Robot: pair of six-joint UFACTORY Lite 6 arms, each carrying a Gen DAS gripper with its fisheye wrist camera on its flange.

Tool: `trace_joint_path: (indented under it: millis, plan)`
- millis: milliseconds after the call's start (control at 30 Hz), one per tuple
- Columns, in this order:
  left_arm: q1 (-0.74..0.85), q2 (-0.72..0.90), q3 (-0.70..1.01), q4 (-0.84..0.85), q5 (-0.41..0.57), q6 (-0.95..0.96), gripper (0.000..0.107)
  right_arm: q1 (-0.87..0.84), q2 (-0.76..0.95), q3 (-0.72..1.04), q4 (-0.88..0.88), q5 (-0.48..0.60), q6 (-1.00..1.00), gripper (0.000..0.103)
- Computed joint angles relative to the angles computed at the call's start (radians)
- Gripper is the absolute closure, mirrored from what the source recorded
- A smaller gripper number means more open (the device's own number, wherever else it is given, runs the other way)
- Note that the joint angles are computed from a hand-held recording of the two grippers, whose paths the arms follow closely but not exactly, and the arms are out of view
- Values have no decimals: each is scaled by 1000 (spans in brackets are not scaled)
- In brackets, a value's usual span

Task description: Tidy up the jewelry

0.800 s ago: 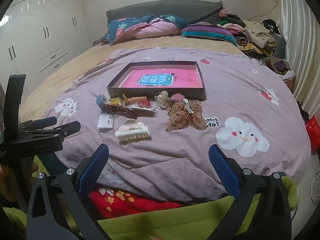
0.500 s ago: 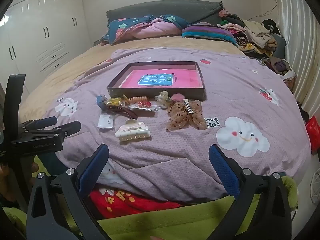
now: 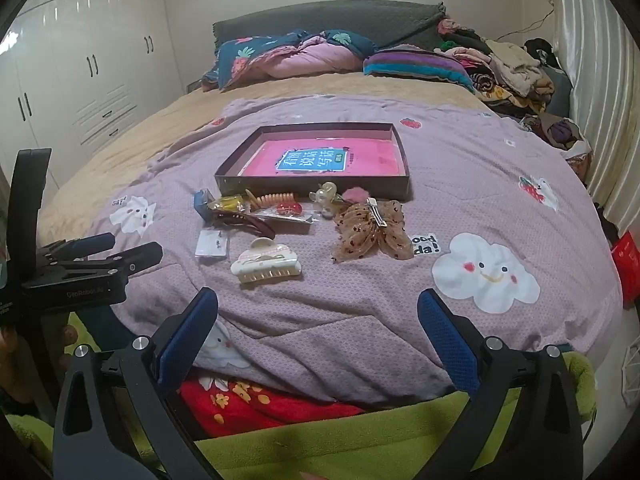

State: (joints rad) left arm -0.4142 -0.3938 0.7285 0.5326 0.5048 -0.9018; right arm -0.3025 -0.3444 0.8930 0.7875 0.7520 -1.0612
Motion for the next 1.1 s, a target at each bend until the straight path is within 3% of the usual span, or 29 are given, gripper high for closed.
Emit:
trace_joint_path:
  millis: [1100]
  plan:
    - [-3,-1,-1,7,2,-4,12,-1,-4,-11,7,3,-6,4]
